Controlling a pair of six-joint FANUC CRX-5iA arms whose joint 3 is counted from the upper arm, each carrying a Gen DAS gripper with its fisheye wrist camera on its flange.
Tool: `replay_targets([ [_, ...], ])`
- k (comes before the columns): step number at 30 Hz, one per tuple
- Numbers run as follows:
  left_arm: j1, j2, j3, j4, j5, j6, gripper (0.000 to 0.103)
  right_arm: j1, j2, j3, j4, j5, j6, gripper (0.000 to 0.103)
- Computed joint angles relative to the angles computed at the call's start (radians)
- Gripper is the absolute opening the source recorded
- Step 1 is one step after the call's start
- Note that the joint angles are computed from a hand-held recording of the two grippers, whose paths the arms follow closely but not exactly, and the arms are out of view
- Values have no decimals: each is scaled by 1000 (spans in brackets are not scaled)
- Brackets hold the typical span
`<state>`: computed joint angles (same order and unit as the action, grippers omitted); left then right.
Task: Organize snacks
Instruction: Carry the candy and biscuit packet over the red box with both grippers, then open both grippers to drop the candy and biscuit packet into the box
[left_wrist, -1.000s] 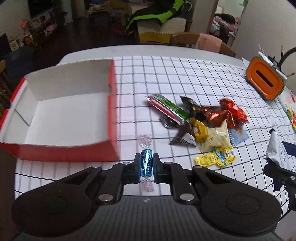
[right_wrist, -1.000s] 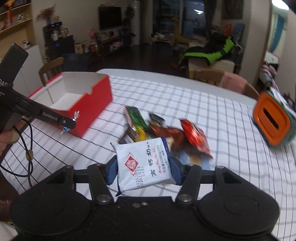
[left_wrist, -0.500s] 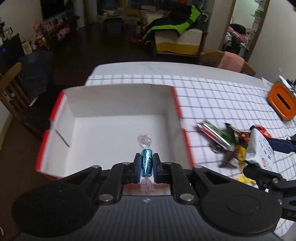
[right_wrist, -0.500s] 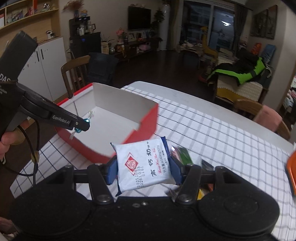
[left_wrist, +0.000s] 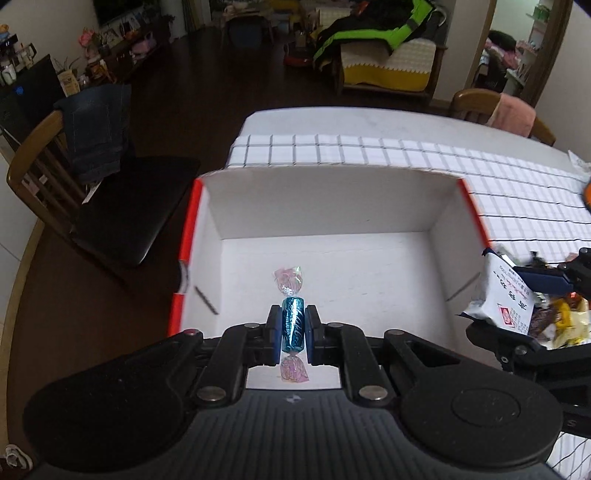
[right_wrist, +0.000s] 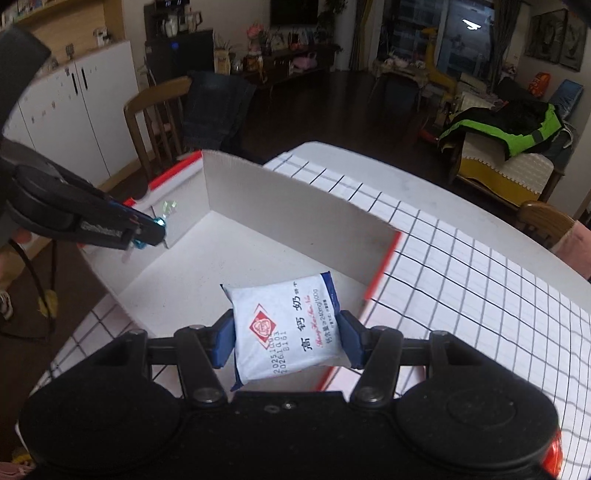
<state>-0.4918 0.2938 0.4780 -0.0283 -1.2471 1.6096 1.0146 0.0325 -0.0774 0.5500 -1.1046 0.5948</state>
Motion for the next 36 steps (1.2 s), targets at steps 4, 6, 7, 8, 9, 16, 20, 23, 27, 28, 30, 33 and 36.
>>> replay_targets([
  [4,24,39,29,7,-33,-24,12,-33,86,89,-71,-15,77,57],
  [6,35,61,45,18,-54,-39,12,-45,126,127,-97,-28,116,57],
  [7,40,72,53,26,-65,-48,12,-50,145,146,-109,-39,131,57],
  [8,43,84,62,30,-77,-57,12,-54,165,162,-114,-50,141,57],
  [9,44,97,76,30,-90,-62,12,-57,182,178,-123,-62,154,57],
  [16,36,157,135,6,-160,-117,12,-89,255,260,-210,-109,234,57],
  [20,33,178,153,-4,-186,-139,12,-102,281,299,-264,-141,259,57],
  [23,32,193,178,0,-206,-149,12,-106,300,323,-280,-162,269,57],
  [27,25,209,208,-12,-239,-151,12,-109,298,325,-296,-169,268,61],
  [28,24,208,208,-11,-238,-151,12,-112,312,340,-291,-170,275,63],
  [30,24,207,210,-12,-237,-150,12,-110,310,337,-281,-168,274,65],
  [33,23,197,199,-10,-226,-147,12,-108,288,321,-269,-151,243,69],
  [36,22,183,183,-10,-208,-144,12,-98,252,297,-264,-128,212,73],
])
